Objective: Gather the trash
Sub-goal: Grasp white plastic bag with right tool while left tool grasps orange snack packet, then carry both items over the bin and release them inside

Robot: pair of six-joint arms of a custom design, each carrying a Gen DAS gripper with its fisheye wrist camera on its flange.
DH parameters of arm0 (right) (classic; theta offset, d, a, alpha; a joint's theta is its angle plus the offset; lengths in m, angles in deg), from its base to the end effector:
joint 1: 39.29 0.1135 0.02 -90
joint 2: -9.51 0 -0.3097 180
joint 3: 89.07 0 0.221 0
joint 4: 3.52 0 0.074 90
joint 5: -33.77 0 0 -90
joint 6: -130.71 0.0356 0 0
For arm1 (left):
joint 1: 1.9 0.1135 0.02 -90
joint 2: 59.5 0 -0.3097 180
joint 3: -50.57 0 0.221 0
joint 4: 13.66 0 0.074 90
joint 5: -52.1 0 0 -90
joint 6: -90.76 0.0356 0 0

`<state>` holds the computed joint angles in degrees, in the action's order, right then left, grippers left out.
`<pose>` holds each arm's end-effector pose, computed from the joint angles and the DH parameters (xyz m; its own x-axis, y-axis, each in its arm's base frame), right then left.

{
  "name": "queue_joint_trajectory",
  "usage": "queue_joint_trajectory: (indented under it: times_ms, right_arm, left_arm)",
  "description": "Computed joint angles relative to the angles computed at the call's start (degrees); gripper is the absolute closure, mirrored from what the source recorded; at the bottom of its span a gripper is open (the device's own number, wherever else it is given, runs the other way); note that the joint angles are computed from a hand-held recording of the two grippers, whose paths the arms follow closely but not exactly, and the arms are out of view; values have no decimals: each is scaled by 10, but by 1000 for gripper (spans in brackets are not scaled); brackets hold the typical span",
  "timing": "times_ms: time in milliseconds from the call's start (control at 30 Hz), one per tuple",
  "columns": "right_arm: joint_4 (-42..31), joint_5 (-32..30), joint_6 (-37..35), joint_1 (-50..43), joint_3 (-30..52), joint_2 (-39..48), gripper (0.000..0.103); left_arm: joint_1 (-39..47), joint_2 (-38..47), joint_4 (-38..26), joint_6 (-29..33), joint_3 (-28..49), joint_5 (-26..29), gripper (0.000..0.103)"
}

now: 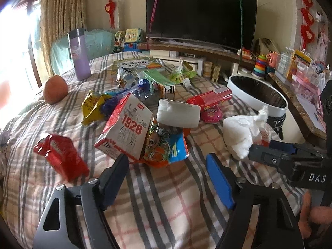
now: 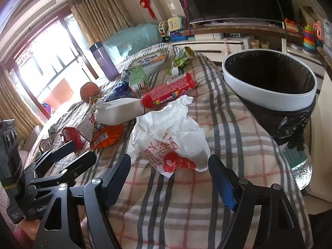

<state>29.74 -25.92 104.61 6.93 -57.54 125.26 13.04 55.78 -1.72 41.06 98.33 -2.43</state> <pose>0.1809 0.1629 0.0912 -0.5987 0.4958 -0.6291 0.3051 0.8674 0.3932 0.2903 0.0561 0.1044 -0.5387 0.4014 -0.7407 0.5971 0.8022 0.0005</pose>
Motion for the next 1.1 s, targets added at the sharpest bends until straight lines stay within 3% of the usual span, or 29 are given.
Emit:
queue_joint_trajectory:
  times_ms: [100, 167, 200, 300, 333, 467, 767, 933, 1100]
  right_arm:
    - [23, -21, -16, -20, -1, 14, 29]
    - [36, -31, -25, -31, -4, 21, 34]
    - [41, -35, -30, -38, -7, 22, 37]
    - [67, -44, -46, -50, -16, 31, 50]
    - [72, -43, -51, -50, -16, 32, 57]
    - [55, -23, -57, -38, -12, 25, 64]
    - [41, 25, -14, 5, -42, -8, 66]
    - [6, 56, 19, 25, -56, -40, 66]
    - [-21, 82, 45, 37, -75, -69, 66]
  left_arm:
    - [-26, 13, -5, -17, 20, -22, 44]
    - [-43, 25, -17, -28, 37, -41, 62]
    - [-47, 29, -34, -30, 51, -43, 65]
    - [-49, 36, -64, -34, 72, -42, 88]
    - [-46, 36, -75, -33, 78, -37, 89]
    - [-35, 29, -99, -29, 84, -19, 93]
    - [-11, -18, -202, 47, 64, 55, 94]
    - [-17, -38, -215, 77, 44, 72, 94]
    - [-41, -30, -229, 68, 62, 73, 94]
